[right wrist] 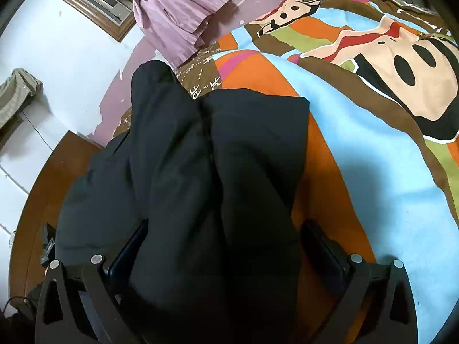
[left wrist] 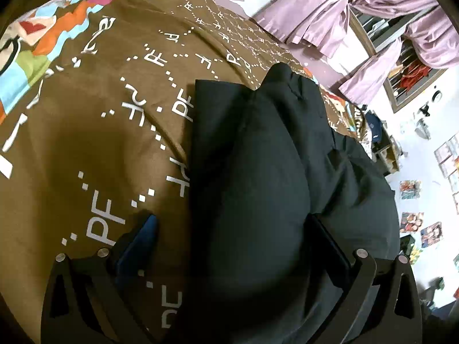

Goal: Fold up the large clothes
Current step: 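Fold the jacket bundle over again with both tools, pressing it down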

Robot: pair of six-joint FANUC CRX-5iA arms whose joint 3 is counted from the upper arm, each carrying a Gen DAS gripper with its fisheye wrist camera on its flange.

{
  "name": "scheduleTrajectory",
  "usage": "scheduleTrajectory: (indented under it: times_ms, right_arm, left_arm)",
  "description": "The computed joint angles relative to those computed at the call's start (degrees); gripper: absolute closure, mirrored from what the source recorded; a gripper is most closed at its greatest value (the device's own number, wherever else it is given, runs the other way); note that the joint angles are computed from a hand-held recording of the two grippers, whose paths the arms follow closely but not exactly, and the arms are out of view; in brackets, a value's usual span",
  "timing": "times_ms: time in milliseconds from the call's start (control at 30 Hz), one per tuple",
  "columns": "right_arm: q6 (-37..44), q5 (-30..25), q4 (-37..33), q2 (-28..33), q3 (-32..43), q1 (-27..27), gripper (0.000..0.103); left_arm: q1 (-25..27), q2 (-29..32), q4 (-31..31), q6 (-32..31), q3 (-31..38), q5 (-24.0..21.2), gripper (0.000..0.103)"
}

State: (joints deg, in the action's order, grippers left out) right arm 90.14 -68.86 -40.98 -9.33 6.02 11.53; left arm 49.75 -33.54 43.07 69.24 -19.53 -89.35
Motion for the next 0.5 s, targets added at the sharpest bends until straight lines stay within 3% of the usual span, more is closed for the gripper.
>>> scheduleTrajectory:
  times_ms: [233, 500]
  right_arm:
    - [2.65, -10.95, -4.03, 7.80, 9.42, -2.30, 0.000]
    - [7.65, -4.77, -8.60, 3.67, 2.65, -4.76, 0.000]
  left_arm:
    - [-6.97, 4.13, -3.39, 1.63, 3.99, 3.65, 0.002]
    - [-5.58, 4.60, 0.72, 1.77, 1.90, 1.76, 0.008]
